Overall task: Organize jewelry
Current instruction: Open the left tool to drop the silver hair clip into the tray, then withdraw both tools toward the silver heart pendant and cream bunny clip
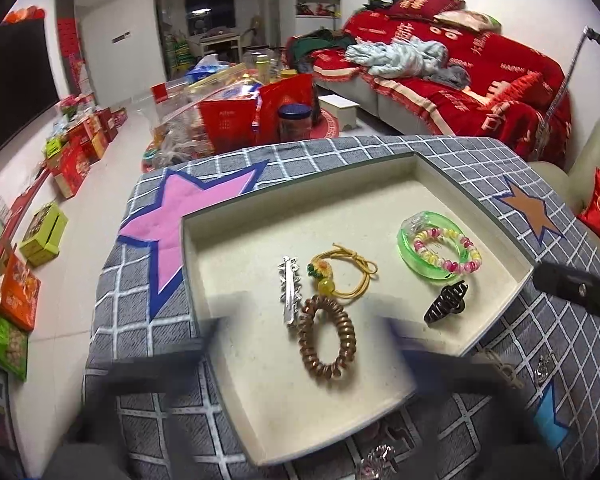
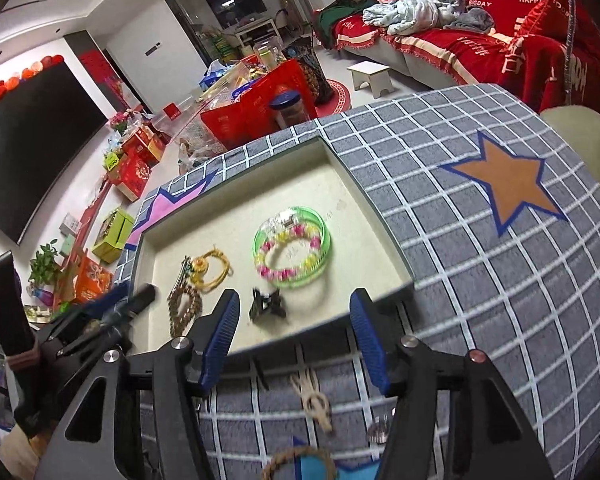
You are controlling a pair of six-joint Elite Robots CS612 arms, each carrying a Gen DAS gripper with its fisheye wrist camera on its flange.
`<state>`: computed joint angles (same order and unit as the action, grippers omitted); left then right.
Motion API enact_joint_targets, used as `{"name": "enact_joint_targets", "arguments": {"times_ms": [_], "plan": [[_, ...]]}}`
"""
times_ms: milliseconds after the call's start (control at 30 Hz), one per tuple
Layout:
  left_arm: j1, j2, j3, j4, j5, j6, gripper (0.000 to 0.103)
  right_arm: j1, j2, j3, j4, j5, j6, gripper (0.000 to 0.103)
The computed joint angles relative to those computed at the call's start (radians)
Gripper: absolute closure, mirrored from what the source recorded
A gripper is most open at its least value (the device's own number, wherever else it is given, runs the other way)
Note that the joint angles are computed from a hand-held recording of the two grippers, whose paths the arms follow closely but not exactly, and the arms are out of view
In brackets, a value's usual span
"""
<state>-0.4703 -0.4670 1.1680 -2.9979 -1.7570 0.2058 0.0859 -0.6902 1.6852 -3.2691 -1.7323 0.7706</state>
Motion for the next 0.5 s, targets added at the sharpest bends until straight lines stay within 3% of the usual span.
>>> {"name": "enact_joint_targets", "arguments": {"times_ms": [200,267,333,467,500], "plan": [[0.007,-0.034,0.064,-0.034,-0.01,0.028,0.0,0.011,-0.013,0.04,-0.027,0.006,0.028,0.041],[0.009,-0.046,0.088,-0.045,-0.013,0.028,0.0,0.016,-0.017,0.052,-0.038,0.005,0.031,0.036],[0.009,-0.06,0.115,-0.061,-0.015,0.031,0.0,0.021,-0.02,0.063,-0.055,0.003,0.029,0.024],[0.014,-0.088,0.174,-0.094,-0.031,0.041,0.0,0.032,-0.028,0.084,-0.067,-0.006,0.026,0.02],[0.014,-0.092,0.183,-0.095,-0.035,0.044,0.0,0.035,-0.029,0.092,-0.077,-0.016,0.029,0.013]]}}
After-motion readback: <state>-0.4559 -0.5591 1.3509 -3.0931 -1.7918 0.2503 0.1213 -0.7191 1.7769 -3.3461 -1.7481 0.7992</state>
